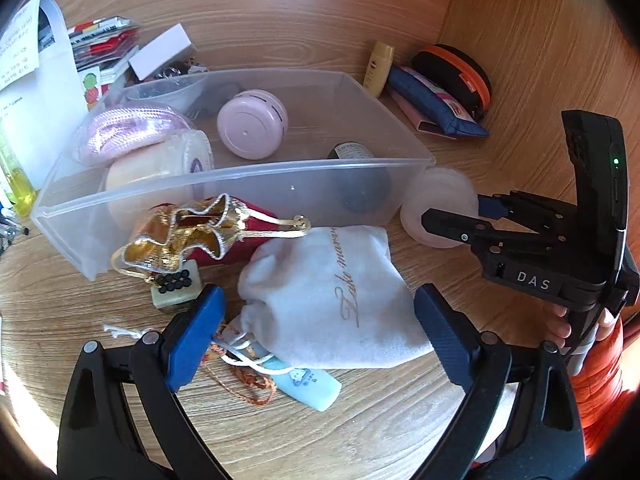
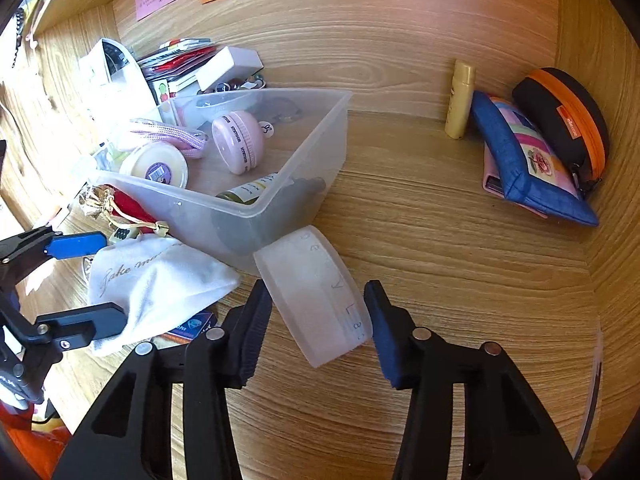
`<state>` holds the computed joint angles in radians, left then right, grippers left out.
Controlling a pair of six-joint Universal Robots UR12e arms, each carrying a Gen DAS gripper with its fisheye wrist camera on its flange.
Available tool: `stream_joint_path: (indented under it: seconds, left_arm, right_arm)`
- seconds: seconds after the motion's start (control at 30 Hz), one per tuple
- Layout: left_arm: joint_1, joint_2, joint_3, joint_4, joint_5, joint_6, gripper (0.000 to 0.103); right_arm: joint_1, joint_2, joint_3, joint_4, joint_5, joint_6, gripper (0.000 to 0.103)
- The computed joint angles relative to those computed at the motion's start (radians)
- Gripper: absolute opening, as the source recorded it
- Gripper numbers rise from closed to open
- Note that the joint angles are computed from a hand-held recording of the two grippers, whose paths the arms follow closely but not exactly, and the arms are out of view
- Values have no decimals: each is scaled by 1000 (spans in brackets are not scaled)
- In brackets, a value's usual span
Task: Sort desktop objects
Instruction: 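Grasp the white round container with right tool while left tool grasps white drawstring pouch, then carry the white pouch over the clear box with left tool while right tool holds white container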
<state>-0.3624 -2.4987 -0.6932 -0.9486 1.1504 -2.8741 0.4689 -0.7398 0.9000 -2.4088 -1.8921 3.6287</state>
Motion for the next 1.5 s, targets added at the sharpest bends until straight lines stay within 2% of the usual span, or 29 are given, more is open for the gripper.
stream_joint_path:
  seconds: [0.07,0.17,0.27,0.43,0.47,0.5,0.53,0.6,0.7,0.87,1.17,1.33,1.5]
  left_arm:
    - [-2,-14,29,-46,-15,8,97]
    - [-8,-32,62,-76,7,13,98]
    - [-7,-62,116,-132,7,-28,98]
    - [-16,-71,124,-108,49,-53,97]
    - [-20,-66,111,-87,67,-49,91]
    - [-22,-60,97,-70,71,-34,79]
    - [-24,-55,87,-54,81,-25,78]
    - [-24,-43,60,-19,92,-21,69]
    - [-16,-34,45,-3,69,-27,59]
    - [-5,-4,0,33,43,-37,56]
    - [26,70,-106,178,-33,-63,56]
    - [39,84,-123,258,-38,-110,56]
    - [50,75,-112,262,8,-132,56]
  right_arm:
    - [0,-3,6,-6,1,7,36]
    - [3,-9,20,-18,-4,14,27]
    - [5,-13,30,-29,-10,16,27]
    - [10,-19,41,-59,-22,15,27]
    - [11,-20,45,-72,-27,16,27]
    - [13,-23,50,-85,-31,14,27]
    - [14,-25,54,-95,-35,12,27]
    - [17,-28,57,-104,-46,12,27]
    - [23,-30,55,-91,-70,9,27]
    - [27,-39,66,-106,-85,19,27]
    - [32,-61,82,-169,-122,26,27]
    - [37,-56,63,-199,-135,8,27]
    - [38,-37,27,-200,-121,-4,27]
